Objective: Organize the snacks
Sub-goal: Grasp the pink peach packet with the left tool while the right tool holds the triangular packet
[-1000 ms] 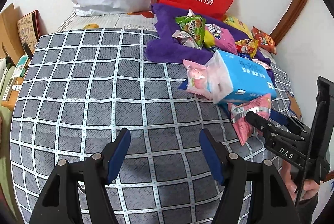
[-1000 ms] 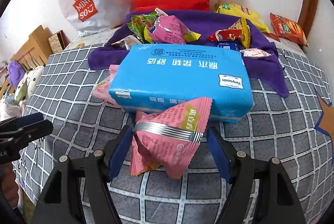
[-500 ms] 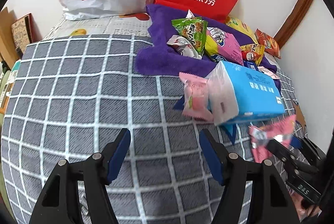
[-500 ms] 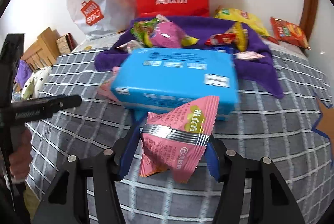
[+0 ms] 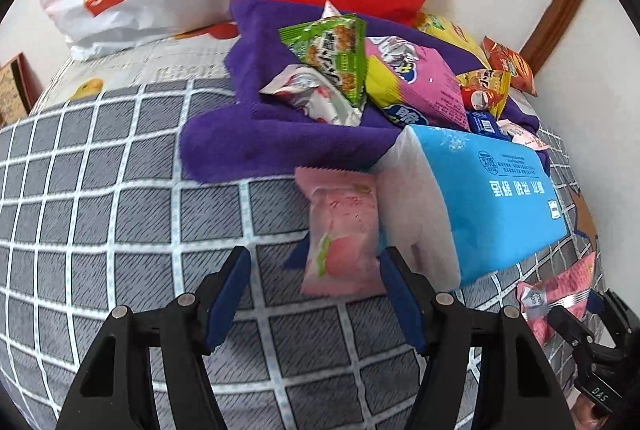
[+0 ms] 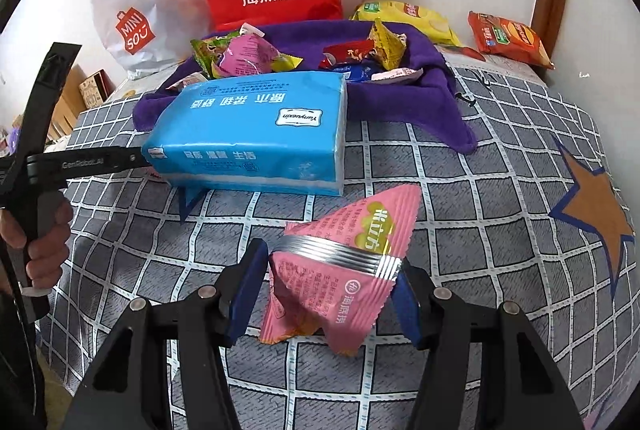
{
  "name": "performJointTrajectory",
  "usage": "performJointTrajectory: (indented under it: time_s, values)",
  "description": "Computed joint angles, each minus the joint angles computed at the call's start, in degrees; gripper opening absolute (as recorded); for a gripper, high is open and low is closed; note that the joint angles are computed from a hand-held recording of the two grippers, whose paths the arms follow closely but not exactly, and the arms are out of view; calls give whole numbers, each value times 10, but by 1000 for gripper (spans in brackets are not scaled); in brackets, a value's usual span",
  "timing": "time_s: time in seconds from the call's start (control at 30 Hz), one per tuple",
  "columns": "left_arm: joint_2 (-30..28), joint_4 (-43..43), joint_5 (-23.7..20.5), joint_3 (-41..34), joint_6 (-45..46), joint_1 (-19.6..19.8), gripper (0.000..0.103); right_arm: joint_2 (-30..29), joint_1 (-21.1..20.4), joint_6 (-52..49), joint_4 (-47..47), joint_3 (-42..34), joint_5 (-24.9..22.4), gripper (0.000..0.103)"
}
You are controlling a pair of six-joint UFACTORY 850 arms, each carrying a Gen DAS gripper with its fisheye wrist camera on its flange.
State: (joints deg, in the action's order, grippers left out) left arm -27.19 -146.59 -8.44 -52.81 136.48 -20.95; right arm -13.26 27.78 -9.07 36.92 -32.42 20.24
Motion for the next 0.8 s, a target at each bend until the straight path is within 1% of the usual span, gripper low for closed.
performJointTrajectory:
  time_s: [0.03, 0.07, 0.1, 0.13, 0.17, 0.2, 0.23, 0.27, 0.33, 0.4, 0.53, 0.63, 0.7, 0.73, 0.8]
  values:
    - [-3, -16, 0, -3, 18, -3, 59, -1, 1, -8, 6, -2, 0, 58]
    - [-5, -12, 0, -4, 16, -3, 57, -2, 2, -18, 15, -3, 1, 58]
    - [-7, -19, 0, -5, 23, -4, 51, -5, 5, -38, 31, -6, 1, 58]
    - [-7, -44, -1, -5, 48, -6, 43, -6, 8, -62, 52, -9, 2, 58]
    - [-6, -45, -6, -4, 52, -6, 38, -7, 12, -89, 76, -11, 4, 58]
    - [-5, -22, -10, -2, 32, -5, 36, -8, 18, -119, 103, -13, 8, 58]
    - [0, -3, -15, 3, 14, -4, 32, -9, 21, -134, 117, -14, 11, 58]
    - [4, -1, -20, 7, 12, -2, 31, -9, 26, -156, 138, -16, 14, 58]
    - [15, 19, -24, 17, -10, 1, 29, -8, 29, -162, 143, -15, 14, 58]
    - [26, 49, -31, 29, -41, 6, 28, -2, 31, -148, 133, -11, 13, 58]
    - [55, 37, -37, 61, -29, 8, 26, 10, 38, -122, 120, -2, 14, 57]
    - [81, 60, -46, 91, -54, 9, 26, 21, 48, -112, 114, 6, 20, 57]
    - [97, 46, -47, 109, -37, 6, 26, 24, 55, -111, 115, 8, 23, 57]
    - [105, 23, -46, 120, -14, 4, 26, 26, 58, -107, 112, 9, 24, 57]
    - [114, 23, -43, 132, -16, 1, 26, 27, 63, -90, 95, 11, 23, 57]
